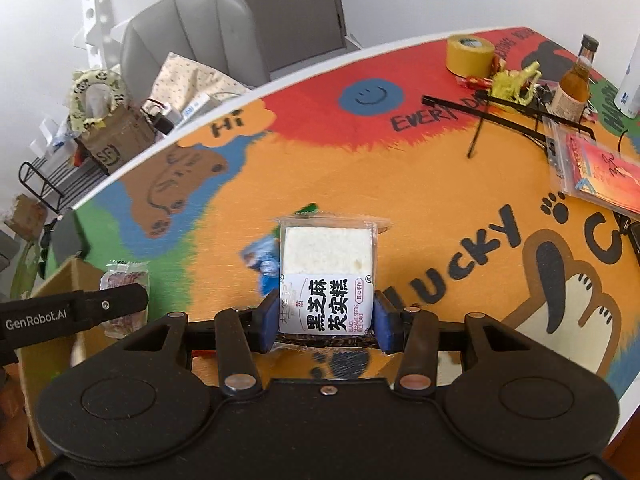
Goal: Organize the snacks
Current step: 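Carry both snacks over the cardboard box and open both tools to drop them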
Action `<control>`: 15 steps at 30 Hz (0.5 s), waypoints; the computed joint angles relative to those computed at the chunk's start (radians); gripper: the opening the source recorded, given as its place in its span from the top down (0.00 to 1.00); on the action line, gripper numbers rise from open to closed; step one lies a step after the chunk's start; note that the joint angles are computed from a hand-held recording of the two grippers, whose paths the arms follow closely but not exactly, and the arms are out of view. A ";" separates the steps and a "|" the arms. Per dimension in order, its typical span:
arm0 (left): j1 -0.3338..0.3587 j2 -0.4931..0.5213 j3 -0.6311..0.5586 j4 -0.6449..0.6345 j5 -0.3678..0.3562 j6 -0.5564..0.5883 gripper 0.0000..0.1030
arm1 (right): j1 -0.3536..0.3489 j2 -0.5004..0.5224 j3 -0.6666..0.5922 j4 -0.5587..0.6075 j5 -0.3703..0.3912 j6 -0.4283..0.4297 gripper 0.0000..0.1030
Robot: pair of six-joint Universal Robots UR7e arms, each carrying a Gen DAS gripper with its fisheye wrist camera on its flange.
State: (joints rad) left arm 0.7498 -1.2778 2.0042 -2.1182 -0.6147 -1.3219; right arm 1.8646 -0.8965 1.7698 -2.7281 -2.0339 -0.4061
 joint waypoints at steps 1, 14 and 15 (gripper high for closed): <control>-0.007 -0.013 0.005 0.009 0.002 -0.007 0.71 | 0.007 -0.006 0.009 -0.003 0.006 0.003 0.57; -0.098 -0.198 0.081 0.257 0.025 -0.207 0.71 | 0.090 -0.023 0.083 -0.031 0.053 0.022 0.57; -0.103 -0.212 0.085 0.281 0.026 -0.226 0.71 | 0.095 -0.022 0.086 -0.032 0.057 0.023 0.57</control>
